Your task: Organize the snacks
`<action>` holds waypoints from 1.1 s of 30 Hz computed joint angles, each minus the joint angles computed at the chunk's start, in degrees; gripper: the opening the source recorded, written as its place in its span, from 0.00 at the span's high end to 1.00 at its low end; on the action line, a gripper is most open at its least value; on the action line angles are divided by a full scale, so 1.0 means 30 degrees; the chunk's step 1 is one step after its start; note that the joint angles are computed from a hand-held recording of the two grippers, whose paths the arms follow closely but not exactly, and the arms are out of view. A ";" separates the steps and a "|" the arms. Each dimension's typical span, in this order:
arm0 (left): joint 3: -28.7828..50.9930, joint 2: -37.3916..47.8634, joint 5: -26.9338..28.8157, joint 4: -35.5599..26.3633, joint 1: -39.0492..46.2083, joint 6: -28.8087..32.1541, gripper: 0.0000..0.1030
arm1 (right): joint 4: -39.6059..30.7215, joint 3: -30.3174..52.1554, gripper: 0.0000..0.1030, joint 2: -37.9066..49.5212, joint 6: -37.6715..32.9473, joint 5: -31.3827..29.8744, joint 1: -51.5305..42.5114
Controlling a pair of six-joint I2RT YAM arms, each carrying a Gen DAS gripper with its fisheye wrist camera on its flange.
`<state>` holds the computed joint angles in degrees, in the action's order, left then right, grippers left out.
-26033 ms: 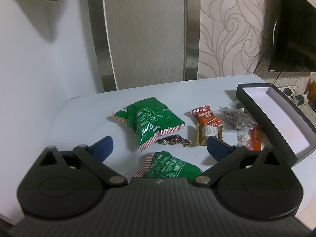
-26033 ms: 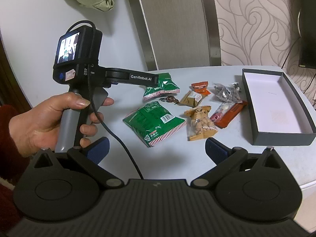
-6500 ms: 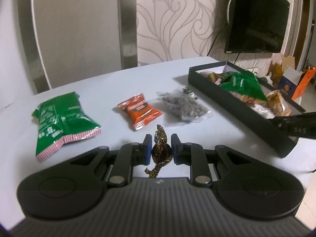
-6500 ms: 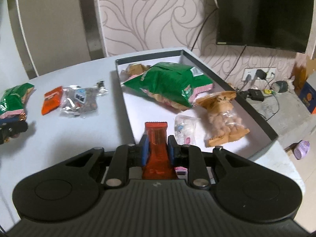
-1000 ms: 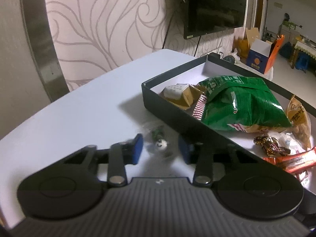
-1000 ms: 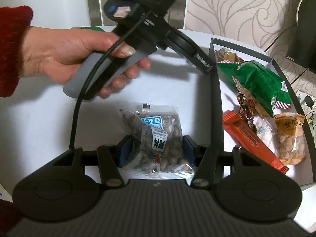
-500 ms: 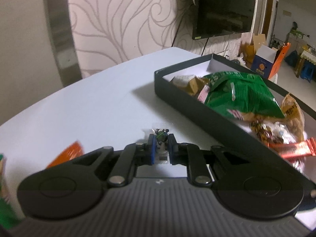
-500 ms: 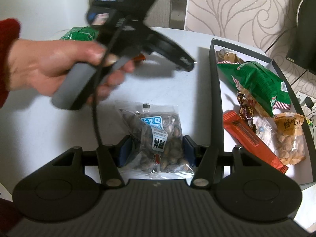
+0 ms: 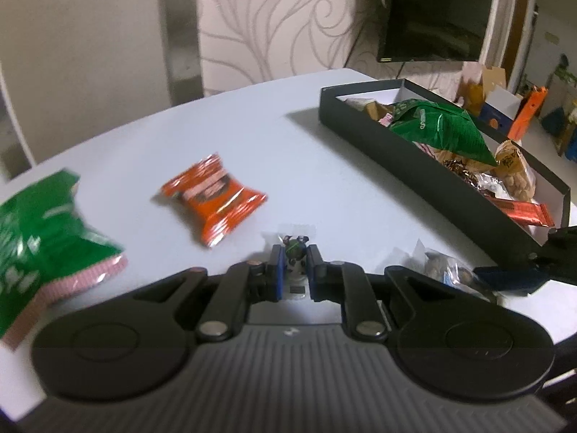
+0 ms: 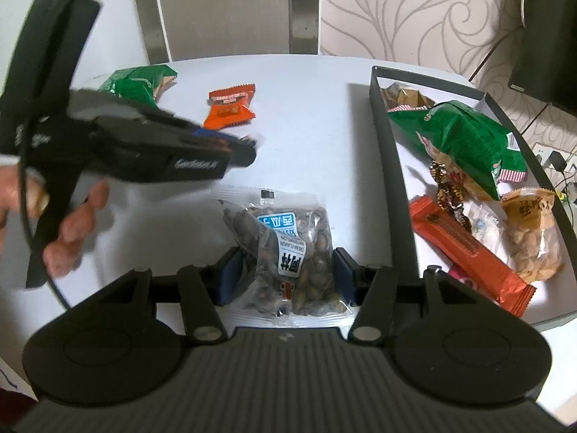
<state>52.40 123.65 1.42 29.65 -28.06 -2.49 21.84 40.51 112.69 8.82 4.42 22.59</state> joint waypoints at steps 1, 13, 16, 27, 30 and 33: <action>-0.0332 -0.0170 -0.0057 0.0149 0.0048 -0.0058 0.84 | -0.0012 -0.0001 0.41 -0.0048 0.0148 0.0020 0.0116; -0.3343 -0.1484 -0.0910 0.1810 0.0390 0.0159 0.84 | -0.0309 -0.0070 0.41 -0.0028 0.1219 0.1498 0.1981; -0.4017 -0.1730 -0.1106 0.2279 0.0355 0.0234 0.84 | -0.0320 0.0074 0.39 0.0200 0.1536 0.1990 0.2246; -0.4847 -0.1973 -0.1473 0.2959 0.0134 0.0221 0.78 | -0.0284 0.0278 0.31 0.0474 0.1926 0.2251 0.2684; -0.4892 -0.1902 -0.1790 0.3157 -0.0124 0.0402 0.75 | -0.0148 -0.0003 0.31 0.0332 0.2115 0.2411 0.3025; -0.4824 -0.1861 -0.1951 0.3121 -0.0222 0.0252 0.75 | -0.0109 -0.0089 0.30 0.0302 0.2317 0.2578 0.3163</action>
